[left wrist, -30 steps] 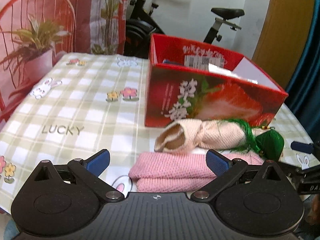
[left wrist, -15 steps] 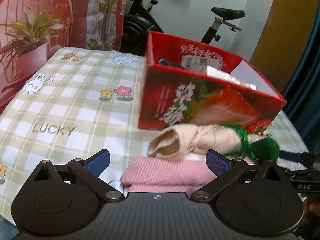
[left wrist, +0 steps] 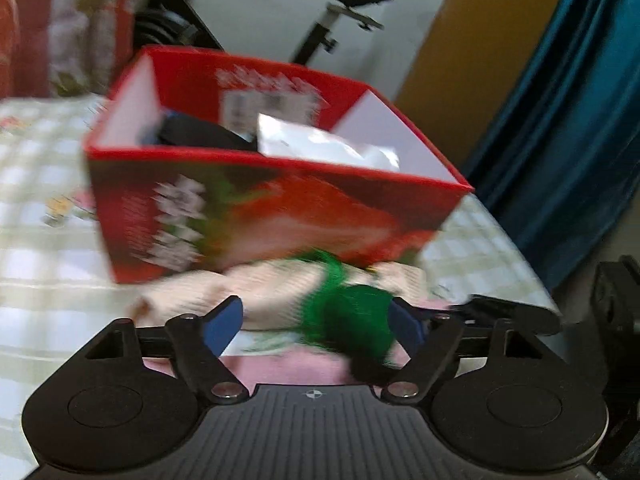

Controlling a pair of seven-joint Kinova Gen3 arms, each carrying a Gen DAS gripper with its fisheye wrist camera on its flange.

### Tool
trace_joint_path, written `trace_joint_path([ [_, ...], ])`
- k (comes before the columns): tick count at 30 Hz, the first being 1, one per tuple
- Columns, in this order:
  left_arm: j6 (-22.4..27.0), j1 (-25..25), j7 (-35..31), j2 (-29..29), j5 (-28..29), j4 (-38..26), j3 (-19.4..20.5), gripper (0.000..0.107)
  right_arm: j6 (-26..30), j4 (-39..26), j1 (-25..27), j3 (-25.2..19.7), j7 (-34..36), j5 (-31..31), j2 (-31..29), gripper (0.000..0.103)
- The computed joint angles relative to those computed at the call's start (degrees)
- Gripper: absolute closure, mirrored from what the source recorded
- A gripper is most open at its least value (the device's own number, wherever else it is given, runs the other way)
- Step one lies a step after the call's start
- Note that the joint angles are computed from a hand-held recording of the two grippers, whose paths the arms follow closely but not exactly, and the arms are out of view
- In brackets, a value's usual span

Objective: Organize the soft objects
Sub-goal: 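Move the left gripper back to the table above the green knitted pouch, then close the left gripper on the green knitted pouch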

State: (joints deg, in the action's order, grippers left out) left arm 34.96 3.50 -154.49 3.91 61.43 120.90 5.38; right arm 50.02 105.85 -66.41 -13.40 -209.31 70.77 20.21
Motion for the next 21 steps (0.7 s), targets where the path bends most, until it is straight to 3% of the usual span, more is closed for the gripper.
trace_joint_path([
  [3,2.0,-0.3,-0.7,3.7,2.8,-1.2,0.6,0.033,-0.2,-0.4,0.3,0.1,1.6,-0.8,0.3,0.043],
  [6,2.6,-0.6,-1.0,6.5,3.2,-2.7,1.6,0.048,-0.7,0.6,0.4,0.4,0.3,0.2,0.0,0.054],
  [7,2.8,-0.6,-0.8,7.1,3.1,-3.1,1.9,0.056,-0.6,0.8,0.4,0.4,0.1,0.3,-0.1,0.056],
  [8,3.1,-1.0,-0.4,7.5,2.9,-3.4,2.5,0.058,-0.9,1.3,0.5,0.4,-0.7,0.8,-0.4,0.056],
  [14,3.0,-1.6,-2.1,6.6,3.9,-2.6,2.6,0.058,0.2,1.7,0.2,-0.4,-2.3,2.9,-0.8,0.057],
  [21,4.8,-2.5,-5.3,2.9,6.2,-2.1,1.2,0.057,4.1,0.2,-0.4,-1.2,0.3,4.3,-1.7,0.057],
])
